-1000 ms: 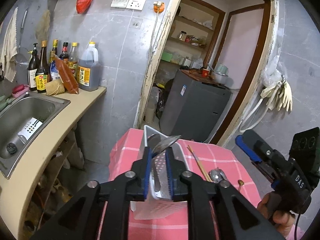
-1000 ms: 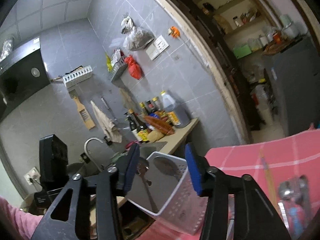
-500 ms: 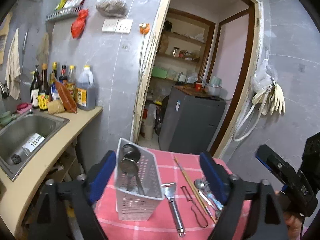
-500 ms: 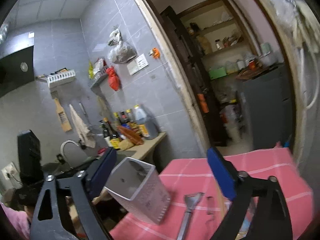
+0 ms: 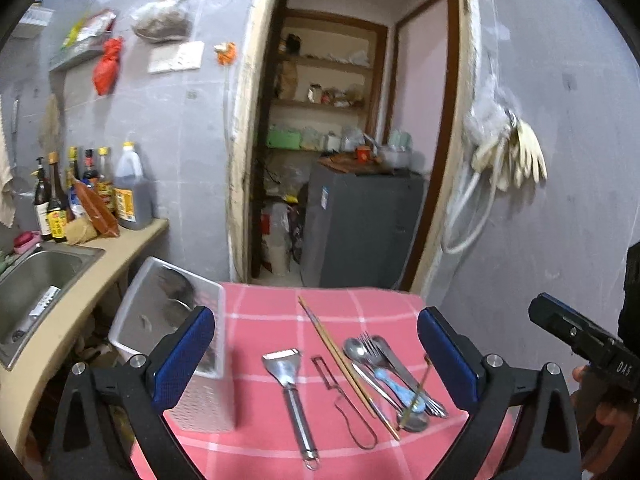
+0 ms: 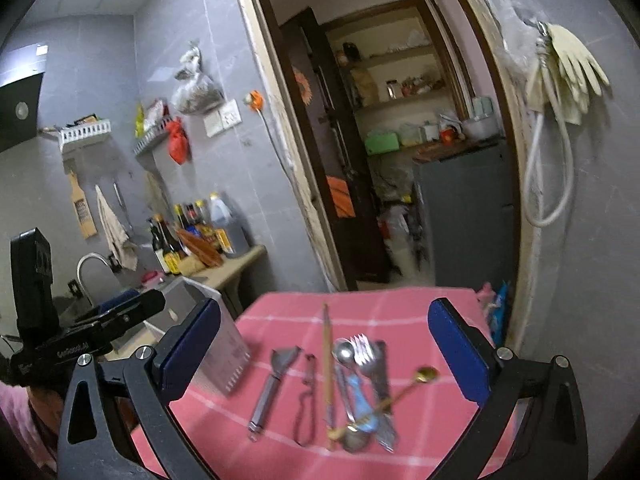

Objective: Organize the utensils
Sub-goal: 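Move both tools back over the remaining utensils on the tablecloth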

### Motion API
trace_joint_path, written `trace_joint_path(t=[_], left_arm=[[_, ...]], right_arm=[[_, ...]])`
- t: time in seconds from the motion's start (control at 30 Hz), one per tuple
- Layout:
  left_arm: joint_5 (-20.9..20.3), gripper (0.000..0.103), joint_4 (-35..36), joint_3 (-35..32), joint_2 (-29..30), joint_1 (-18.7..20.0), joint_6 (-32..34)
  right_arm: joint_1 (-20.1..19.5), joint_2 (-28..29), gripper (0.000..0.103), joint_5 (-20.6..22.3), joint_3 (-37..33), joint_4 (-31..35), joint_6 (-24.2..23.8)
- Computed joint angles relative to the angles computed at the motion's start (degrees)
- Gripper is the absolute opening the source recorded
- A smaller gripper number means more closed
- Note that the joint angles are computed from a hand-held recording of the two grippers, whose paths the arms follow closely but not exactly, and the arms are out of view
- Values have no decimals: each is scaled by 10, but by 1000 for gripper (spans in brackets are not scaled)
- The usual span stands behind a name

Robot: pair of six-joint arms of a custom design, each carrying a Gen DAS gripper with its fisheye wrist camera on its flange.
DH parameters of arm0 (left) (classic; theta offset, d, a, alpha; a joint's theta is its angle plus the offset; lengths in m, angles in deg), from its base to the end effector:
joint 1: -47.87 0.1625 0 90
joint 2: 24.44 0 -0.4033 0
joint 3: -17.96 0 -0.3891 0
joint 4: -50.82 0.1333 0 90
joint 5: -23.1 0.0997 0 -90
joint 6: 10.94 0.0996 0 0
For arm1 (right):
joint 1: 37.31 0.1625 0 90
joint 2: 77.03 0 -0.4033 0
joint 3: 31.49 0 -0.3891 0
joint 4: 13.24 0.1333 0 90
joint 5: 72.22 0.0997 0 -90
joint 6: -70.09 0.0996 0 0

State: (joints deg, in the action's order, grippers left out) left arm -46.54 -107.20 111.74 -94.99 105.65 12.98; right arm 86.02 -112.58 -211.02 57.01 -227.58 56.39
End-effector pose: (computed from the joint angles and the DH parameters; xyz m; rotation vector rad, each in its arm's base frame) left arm -0.1930 -0.6212 0.3933 1.0680 2.4171 -1.1173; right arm 0.4095 -0.5165 0.1600 0.2027 -2.1193 1.5895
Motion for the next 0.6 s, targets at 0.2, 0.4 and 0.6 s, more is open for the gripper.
trace_joint_path(t=[0.2, 0.4, 0.6], left_arm=[[34, 102, 14, 11, 26, -9, -14], [59, 102, 11, 5, 64, -5, -30], [93, 89, 21, -14, 104, 4, -48]], right_arm=[[-39, -49, 102, 30, 71, 44, 92], [-78, -64, 101, 61, 105, 80, 140], [-111, -57, 77, 94, 111, 122, 186]])
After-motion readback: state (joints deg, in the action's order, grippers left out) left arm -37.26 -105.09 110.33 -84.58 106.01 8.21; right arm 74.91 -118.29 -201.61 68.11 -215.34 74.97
